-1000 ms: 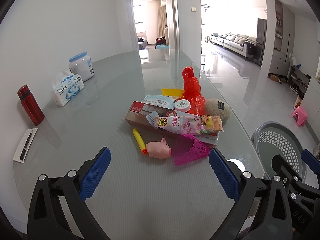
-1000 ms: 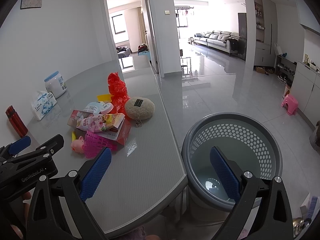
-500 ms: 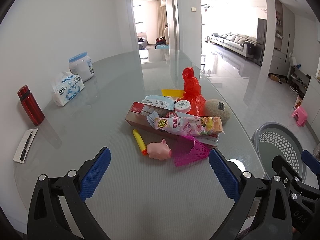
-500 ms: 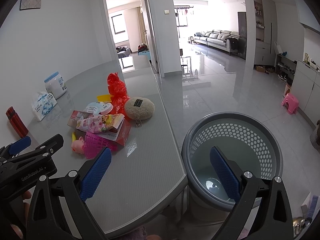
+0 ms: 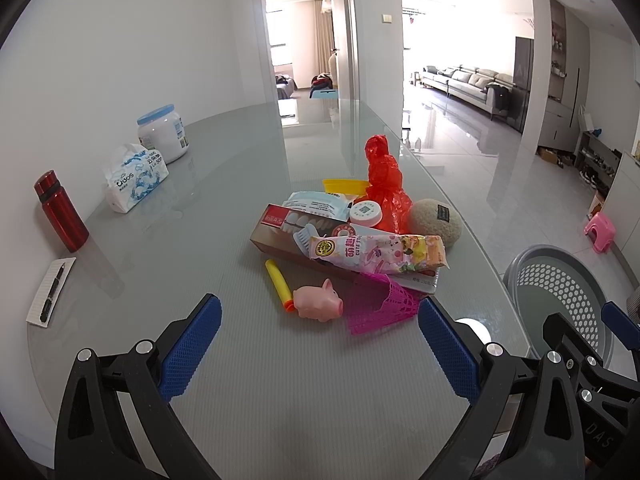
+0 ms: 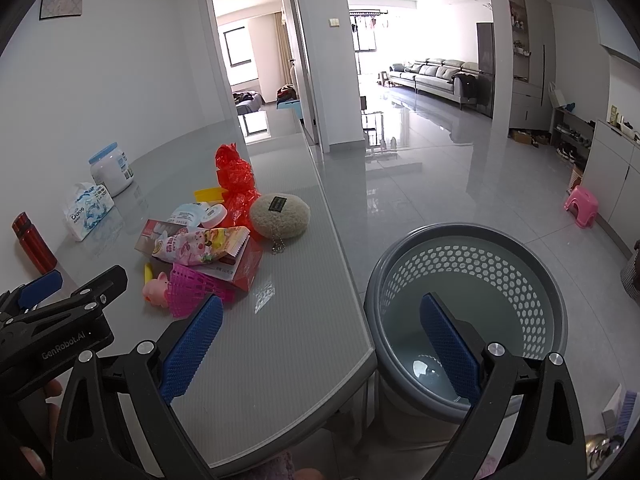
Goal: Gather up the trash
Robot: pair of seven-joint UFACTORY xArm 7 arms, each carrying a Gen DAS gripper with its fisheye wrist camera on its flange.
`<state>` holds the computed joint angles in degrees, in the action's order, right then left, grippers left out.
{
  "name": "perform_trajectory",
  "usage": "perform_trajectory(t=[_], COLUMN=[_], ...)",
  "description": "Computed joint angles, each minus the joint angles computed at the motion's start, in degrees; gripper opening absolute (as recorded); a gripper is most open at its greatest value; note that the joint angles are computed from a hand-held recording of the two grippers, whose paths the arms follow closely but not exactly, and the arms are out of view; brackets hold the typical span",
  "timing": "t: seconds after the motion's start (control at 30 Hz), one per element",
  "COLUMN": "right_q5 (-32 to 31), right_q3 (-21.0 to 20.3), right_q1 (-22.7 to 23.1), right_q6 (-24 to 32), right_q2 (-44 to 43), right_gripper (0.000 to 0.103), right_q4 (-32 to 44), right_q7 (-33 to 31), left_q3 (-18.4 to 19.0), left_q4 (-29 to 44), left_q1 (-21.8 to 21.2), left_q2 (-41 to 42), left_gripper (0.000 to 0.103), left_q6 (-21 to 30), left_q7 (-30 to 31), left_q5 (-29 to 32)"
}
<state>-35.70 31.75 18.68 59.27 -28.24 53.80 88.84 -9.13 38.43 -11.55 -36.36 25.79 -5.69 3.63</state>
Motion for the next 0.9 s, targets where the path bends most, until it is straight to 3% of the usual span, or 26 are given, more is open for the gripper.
perform_trajectory(t=[0.9], right_q5=[0.05], right_q3=[-0.14], right_q1=[0.17], right_q6=[0.02], right_q2=[0.01], right_gripper=[0.094], right_q4=[0.15], right_q7=[-0.02], left_q3=[0.20], left_q4=[1.52], left_q1=[0.04], left_q2=[0.55], left_gripper=[0.097], left_q6=[1.16], left_q7=[0.35], left_q5=[-0.13])
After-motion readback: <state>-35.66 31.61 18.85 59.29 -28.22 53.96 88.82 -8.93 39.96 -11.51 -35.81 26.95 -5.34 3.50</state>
